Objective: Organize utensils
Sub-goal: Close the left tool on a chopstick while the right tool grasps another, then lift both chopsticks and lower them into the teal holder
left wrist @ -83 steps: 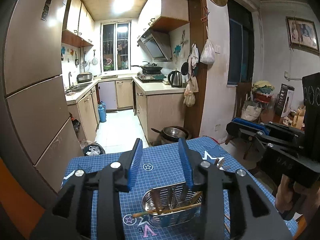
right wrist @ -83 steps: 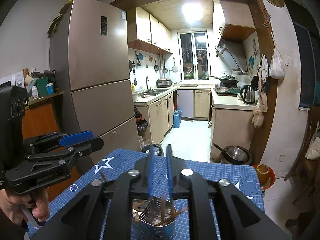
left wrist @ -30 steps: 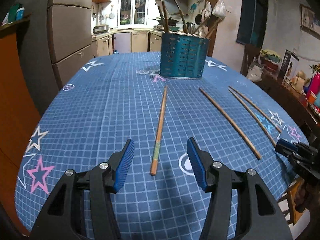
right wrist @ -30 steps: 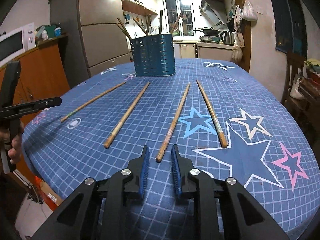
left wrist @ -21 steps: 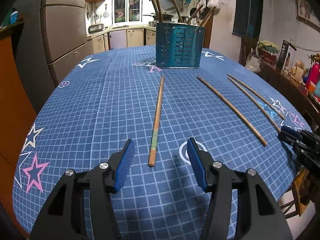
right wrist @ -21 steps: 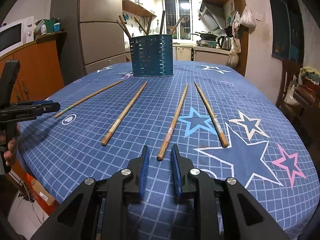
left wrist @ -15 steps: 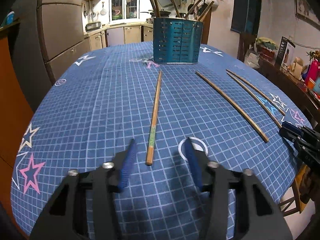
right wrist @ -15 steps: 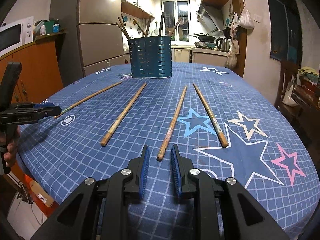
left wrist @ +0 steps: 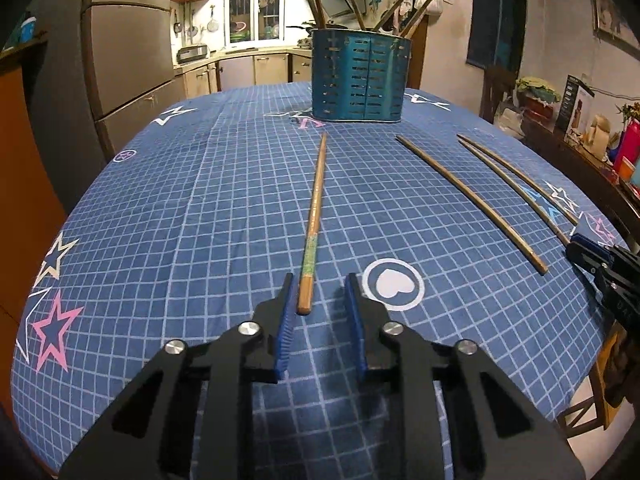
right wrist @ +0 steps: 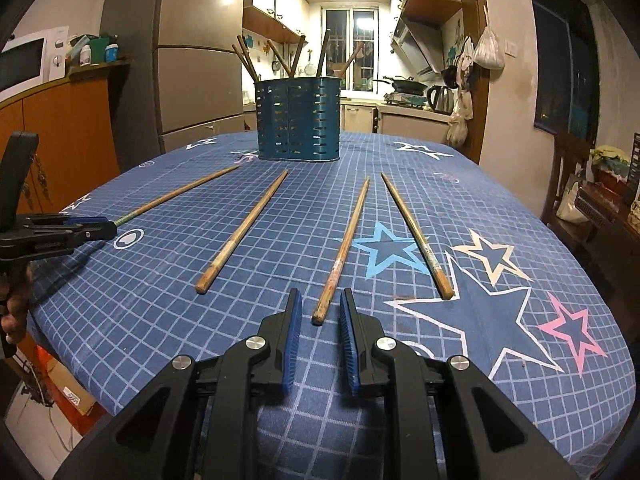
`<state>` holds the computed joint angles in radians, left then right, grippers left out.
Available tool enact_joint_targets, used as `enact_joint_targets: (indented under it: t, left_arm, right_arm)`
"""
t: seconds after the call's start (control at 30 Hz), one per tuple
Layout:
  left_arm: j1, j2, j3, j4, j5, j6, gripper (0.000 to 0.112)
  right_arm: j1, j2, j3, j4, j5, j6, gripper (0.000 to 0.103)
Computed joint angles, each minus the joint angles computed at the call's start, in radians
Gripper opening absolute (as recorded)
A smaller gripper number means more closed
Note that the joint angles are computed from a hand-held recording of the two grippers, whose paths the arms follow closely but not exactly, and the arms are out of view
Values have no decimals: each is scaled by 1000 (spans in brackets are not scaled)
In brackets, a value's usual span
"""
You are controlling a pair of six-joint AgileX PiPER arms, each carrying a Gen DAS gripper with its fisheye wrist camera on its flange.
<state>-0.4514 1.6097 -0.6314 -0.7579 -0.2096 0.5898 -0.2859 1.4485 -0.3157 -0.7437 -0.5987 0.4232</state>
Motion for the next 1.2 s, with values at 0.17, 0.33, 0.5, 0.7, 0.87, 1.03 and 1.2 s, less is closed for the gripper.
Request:
enact_joint_targets:
  t: [0.17,0.33,0.5,0.7,0.87,1.03,1.2]
  left_arm:
    - [-33,-11,31,-61,-51,26,5]
    - [-66,-23,53,-93,-84,30,5]
    - [-100,-84,87,-109,-109,29,5]
    - [-137,-265,113,-327,-122,262,5]
    - [-162,-380,40,-597,-142,590,5]
    - [-148,-366,-78,-699,-140,754,5]
    - [-57,-309,-211,-789,-37,868,5]
  right_arm:
    - [44,1,38,141,-32,-116,12]
    - [58,-1,55,187,-58,-138,8]
    - [-8,-104,77,55,-65,-44,8]
    - [-112,-294,34,-246,-38,234,8]
    - [-211,-359,-80,-498,-93,476,7]
    - [-252,-313,-238,-648,-146,640,7]
    - [-246,-208,-415,-748,-159,787,7]
